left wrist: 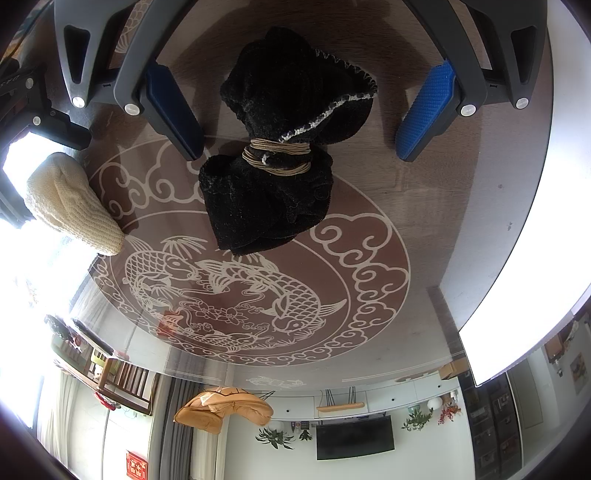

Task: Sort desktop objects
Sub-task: 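Grasp the black bag with the left tool while the right tool holds the hat, then carry the hat and black bag into the bin and open both tools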

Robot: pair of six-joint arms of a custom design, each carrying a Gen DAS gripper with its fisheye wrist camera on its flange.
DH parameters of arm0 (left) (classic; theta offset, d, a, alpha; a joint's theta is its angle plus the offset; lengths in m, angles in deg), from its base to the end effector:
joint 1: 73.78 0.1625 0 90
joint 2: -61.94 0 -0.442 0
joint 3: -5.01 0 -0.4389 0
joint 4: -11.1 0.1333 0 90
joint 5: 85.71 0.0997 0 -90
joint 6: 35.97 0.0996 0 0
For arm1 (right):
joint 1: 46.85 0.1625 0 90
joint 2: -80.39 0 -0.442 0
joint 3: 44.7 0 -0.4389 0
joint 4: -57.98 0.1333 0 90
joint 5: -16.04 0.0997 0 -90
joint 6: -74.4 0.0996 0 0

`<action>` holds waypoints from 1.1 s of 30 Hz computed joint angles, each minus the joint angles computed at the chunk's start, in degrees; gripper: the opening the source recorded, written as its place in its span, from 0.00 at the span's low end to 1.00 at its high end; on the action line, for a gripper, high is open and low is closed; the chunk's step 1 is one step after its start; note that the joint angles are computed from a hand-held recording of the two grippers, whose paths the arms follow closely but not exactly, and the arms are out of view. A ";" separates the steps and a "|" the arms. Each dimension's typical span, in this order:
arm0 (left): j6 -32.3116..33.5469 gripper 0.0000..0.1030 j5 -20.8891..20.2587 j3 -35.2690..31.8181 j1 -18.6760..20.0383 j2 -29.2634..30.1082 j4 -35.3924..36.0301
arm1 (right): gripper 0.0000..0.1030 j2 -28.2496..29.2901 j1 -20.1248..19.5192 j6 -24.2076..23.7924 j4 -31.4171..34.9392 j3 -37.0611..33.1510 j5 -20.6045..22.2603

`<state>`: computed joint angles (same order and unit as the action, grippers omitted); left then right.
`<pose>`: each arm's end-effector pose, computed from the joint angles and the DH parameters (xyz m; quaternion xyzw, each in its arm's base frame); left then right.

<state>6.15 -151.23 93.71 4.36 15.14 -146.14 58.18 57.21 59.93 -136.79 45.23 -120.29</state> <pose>0.0150 -0.7778 0.1523 0.3913 0.8707 -0.1529 0.2556 0.2287 -0.6609 -0.0714 0.0937 -0.8757 0.2908 0.3740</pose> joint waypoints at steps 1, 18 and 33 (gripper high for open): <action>0.00 1.00 0.00 0.01 0.00 -0.02 0.02 | 1.00 0.01 -0.02 -0.02 0.03 -0.04 0.01; -3.54 0.79 3.33 -1.57 -1.58 0.79 3.83 | 1.00 -4.13 -0.59 11.63 20.50 -2.27 2.07; -12.05 0.32 -8.19 -6.07 2.36 -13.18 6.73 | 0.45 -1.98 6.79 6.52 20.10 -9.46 6.33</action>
